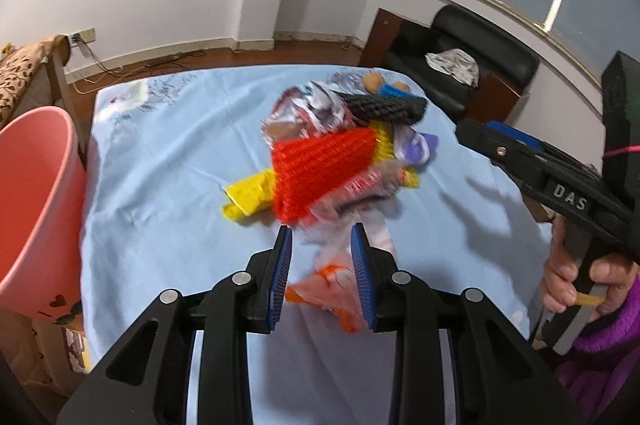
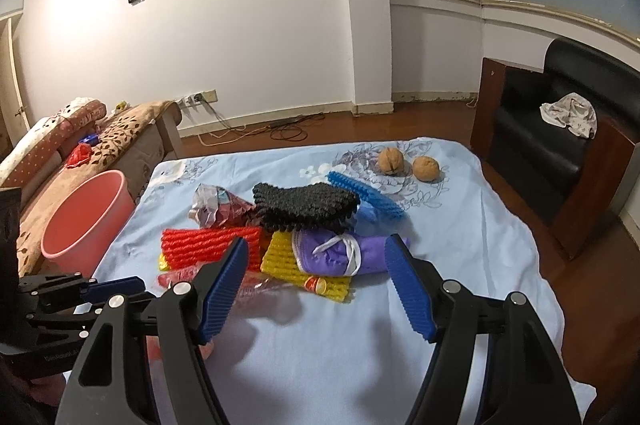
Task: Collect trash
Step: 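Grasp the clear plastic wrapper with the left tool while the right tool grasps the printed wrapper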
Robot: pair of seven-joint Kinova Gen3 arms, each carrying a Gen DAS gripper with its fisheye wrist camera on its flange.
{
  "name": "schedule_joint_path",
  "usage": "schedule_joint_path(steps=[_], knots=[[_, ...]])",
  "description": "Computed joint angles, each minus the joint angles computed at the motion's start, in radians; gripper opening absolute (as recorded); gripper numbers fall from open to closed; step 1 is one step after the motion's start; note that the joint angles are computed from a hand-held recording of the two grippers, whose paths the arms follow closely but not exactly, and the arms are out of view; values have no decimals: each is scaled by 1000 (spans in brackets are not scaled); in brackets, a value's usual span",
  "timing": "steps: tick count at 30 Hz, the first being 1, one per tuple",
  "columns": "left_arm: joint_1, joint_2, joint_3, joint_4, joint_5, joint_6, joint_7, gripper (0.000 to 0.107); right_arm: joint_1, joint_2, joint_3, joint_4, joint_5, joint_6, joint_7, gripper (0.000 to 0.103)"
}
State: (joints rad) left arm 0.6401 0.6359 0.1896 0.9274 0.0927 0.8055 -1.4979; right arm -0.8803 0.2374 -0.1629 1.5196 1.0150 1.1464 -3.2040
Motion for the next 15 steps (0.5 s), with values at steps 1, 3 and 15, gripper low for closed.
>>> schedule_joint_path(steps=[1,3,15], knots=[[-16,-2,18,7,17,2,-19,31,-1,-2,-2,5,-4,-1,-1,69],[-48,0,55,15,62,15,-59,31,-1,-3,-5,9,-11,1,2,69],[9,18,12,-29,24,69,-55,33,9,6,-6,9,-51,-48,32,69]])
